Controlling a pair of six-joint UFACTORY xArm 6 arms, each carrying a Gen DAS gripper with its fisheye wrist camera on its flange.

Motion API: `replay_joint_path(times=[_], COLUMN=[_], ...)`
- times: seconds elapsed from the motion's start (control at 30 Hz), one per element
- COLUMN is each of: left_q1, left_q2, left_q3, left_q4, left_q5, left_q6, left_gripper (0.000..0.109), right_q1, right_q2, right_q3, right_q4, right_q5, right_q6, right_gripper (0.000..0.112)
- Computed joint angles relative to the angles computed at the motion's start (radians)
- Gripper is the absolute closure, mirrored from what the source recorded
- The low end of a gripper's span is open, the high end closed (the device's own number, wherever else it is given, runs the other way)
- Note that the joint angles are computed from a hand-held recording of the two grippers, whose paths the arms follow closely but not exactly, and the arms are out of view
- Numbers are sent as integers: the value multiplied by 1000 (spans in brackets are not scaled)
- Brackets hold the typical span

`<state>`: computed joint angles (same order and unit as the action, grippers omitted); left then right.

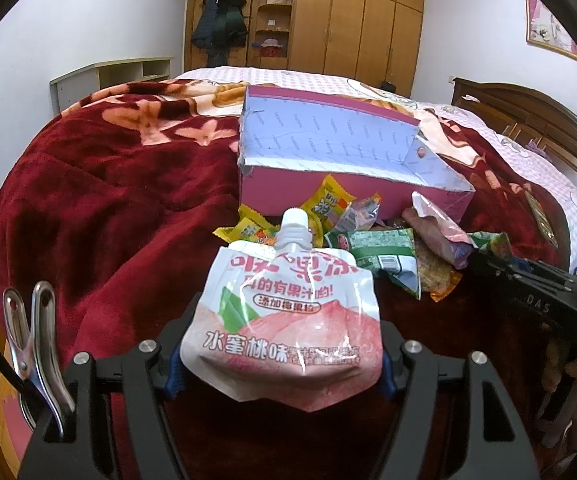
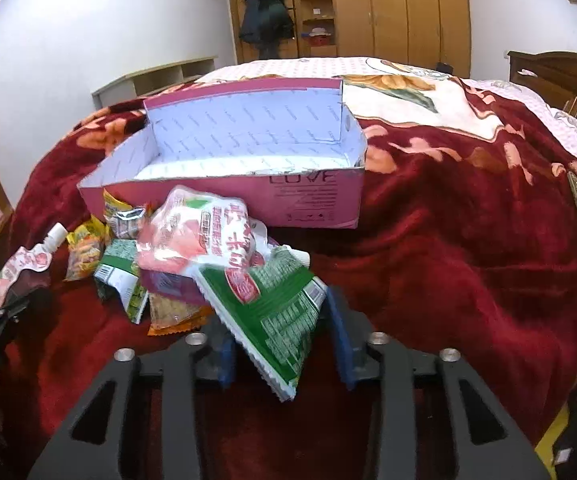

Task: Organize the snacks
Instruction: 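Close the right tool on the green snack packet and lift it, then carry the green packet with the right tool while the left tool carries the pouch into the box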

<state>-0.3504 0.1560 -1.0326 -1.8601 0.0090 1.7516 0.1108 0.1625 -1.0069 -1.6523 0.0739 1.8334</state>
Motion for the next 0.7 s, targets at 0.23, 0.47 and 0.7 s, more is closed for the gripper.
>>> replay_joint_path(times=[0.23,0.47,0.7], left_q1=[-4,-4,-5], left_q2=[-11,-18,13], left_q3=[-12,-46,-114], left_q4=[-46,-34,120], left_q5=[-7,-7,-6], left_q6=[54,56,-82], left_gripper=[35,35,35], right_q1=[18,20,20], right_q2=[-30,-79,-77], right_q3=[7,22,-1], right_q4=[-66,-65,38], right_q5=[2,-12,-35], right_q6=[32,23,-110], right_gripper=[77,77,77])
